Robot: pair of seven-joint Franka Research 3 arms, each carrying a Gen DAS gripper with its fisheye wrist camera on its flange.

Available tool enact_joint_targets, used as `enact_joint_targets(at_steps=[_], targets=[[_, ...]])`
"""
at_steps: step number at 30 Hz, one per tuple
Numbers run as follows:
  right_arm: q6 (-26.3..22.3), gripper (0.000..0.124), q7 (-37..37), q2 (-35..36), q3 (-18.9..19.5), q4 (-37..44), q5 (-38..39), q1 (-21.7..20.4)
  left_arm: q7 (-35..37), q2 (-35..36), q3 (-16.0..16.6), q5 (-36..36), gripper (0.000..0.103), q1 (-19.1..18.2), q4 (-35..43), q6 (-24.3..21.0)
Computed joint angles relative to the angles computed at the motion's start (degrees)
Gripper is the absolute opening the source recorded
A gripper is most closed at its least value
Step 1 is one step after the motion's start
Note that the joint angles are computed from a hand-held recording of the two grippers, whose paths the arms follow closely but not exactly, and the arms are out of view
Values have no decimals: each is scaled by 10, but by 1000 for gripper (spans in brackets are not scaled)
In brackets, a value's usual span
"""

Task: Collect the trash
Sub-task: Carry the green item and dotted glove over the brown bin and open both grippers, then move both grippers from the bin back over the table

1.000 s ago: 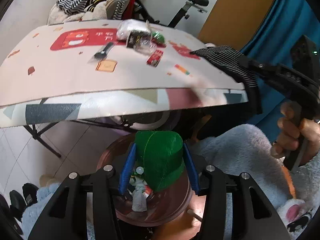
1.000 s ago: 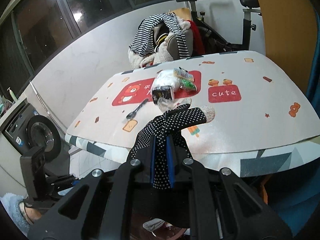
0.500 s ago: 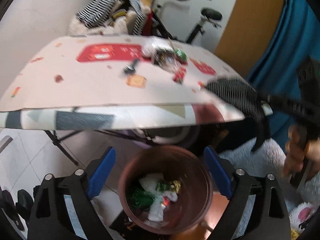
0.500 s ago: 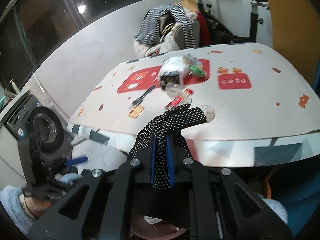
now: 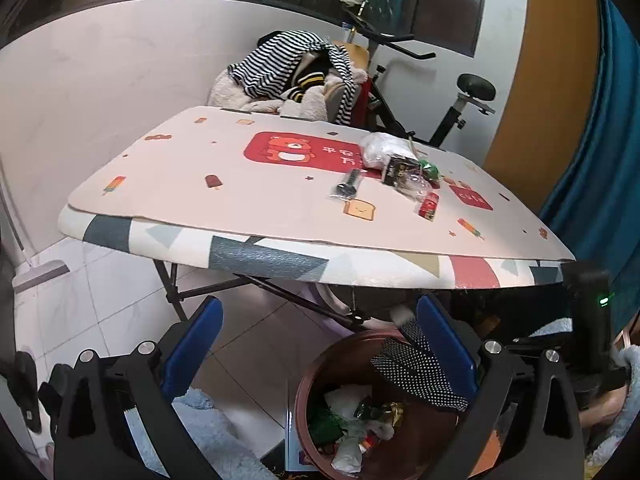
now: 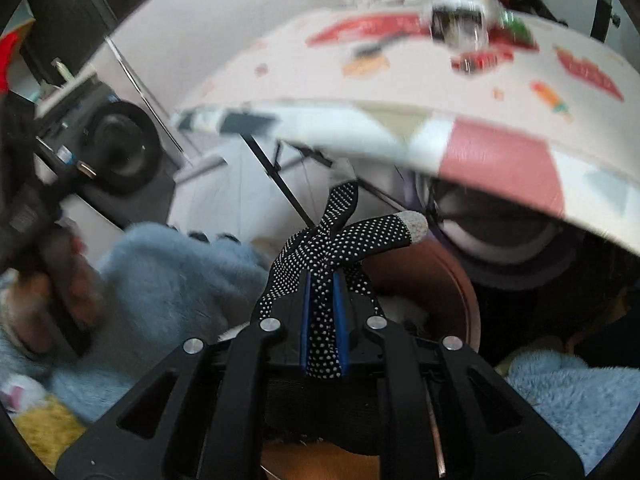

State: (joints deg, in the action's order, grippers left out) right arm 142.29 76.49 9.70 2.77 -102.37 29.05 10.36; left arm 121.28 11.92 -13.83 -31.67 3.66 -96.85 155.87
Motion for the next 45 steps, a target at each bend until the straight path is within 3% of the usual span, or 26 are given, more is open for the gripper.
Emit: enact_joint_targets(at_steps=[5, 10, 13, 17, 18, 25, 33, 38, 42, 45], targets=[[-7, 14, 55, 22, -8, 10, -16, -2, -37, -3, 4, 12, 95, -2, -16, 33], [-29, 15, 85, 39, -8, 25, -36, -2, -31, 1, 0, 19, 95, -1, -9, 17], [-30, 27, 102, 42, -10, 28, -54, 2, -20, -1, -3, 28, 95, -4, -14, 21], [-1, 89, 121, 36, -13, 15, -77, 8, -13, -1, -5, 33, 95, -7, -15, 20], [10, 96, 123, 34, -13, 11, -81, 9, -15, 0, -4, 34, 95, -7, -15, 18], [12, 97, 143, 32, -16, 10, -109, 10, -26, 1, -3, 28, 95, -5, -13, 17], [73, 97, 163, 9, -21, -15, -145, 15, -22, 0, -5, 21, 95, -3, -12, 18], [107, 97, 155, -3, -16, -23, -113, 2, -23, 4, -6, 11, 95, 0, -2, 20], [102, 97, 172, 4, -24, -3, -120, -1, -40, 21, -3, 30, 95, -4, 27, 23], [71, 97, 172, 24, -28, 43, -126, -8, -45, 41, -11, 34, 95, 1, 59, 22]])
